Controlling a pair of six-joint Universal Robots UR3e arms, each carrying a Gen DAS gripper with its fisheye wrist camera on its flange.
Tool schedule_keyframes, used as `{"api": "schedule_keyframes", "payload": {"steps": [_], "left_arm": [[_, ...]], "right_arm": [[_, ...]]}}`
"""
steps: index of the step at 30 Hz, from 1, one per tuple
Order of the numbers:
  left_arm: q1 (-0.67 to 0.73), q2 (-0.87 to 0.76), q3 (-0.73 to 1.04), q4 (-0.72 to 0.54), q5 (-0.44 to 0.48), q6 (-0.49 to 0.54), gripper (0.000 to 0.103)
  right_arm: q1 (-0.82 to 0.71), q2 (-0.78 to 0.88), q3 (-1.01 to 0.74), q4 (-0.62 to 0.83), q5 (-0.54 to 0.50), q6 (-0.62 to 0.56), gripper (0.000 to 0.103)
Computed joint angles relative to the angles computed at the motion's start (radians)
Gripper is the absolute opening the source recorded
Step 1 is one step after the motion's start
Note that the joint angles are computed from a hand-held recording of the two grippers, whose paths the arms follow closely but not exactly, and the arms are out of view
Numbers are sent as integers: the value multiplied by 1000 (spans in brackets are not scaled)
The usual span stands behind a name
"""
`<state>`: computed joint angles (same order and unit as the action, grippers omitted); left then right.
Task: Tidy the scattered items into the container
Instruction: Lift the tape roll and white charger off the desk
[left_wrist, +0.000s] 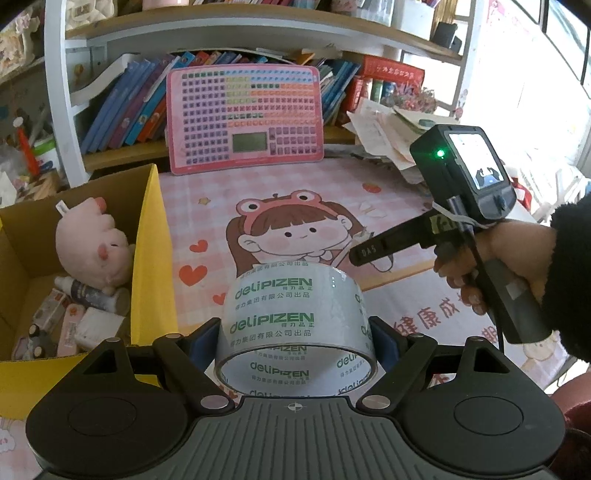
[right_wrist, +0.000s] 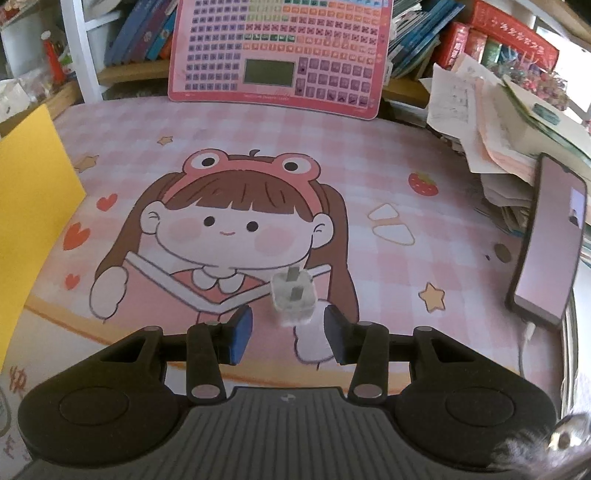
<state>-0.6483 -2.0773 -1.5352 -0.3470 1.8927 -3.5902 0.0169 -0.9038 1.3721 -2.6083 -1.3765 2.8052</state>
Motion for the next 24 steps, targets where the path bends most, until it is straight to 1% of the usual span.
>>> {"api": "schedule_keyframes", "payload": {"steps": [4,6,8,10,13,18,24], "left_arm": [[5,-13,36,-38,5,-5,84],[9,-18,48,-48,4,1,84],[13,-22,59,-54,0,11,84],[17,-24,67,-58,-5,21,84],[24,-26,74,-57,-20,39,84],[28,-32,86,-47,-40,59,84],[33,-13,46,-4,-65,67,84]], "right_arm": [[-2,52,-83,48,10,-12,39],[-3,69,-108,65,15,-16,36],[-6,82,-125,76,27,-17,29],[-6,92,-143,85,33,-17,26],[-8,101,-159,95,38,-15,26],[-11,74,-121,92,46,-24,25],[-17,-6,-13,60,43,-25,25]]}}
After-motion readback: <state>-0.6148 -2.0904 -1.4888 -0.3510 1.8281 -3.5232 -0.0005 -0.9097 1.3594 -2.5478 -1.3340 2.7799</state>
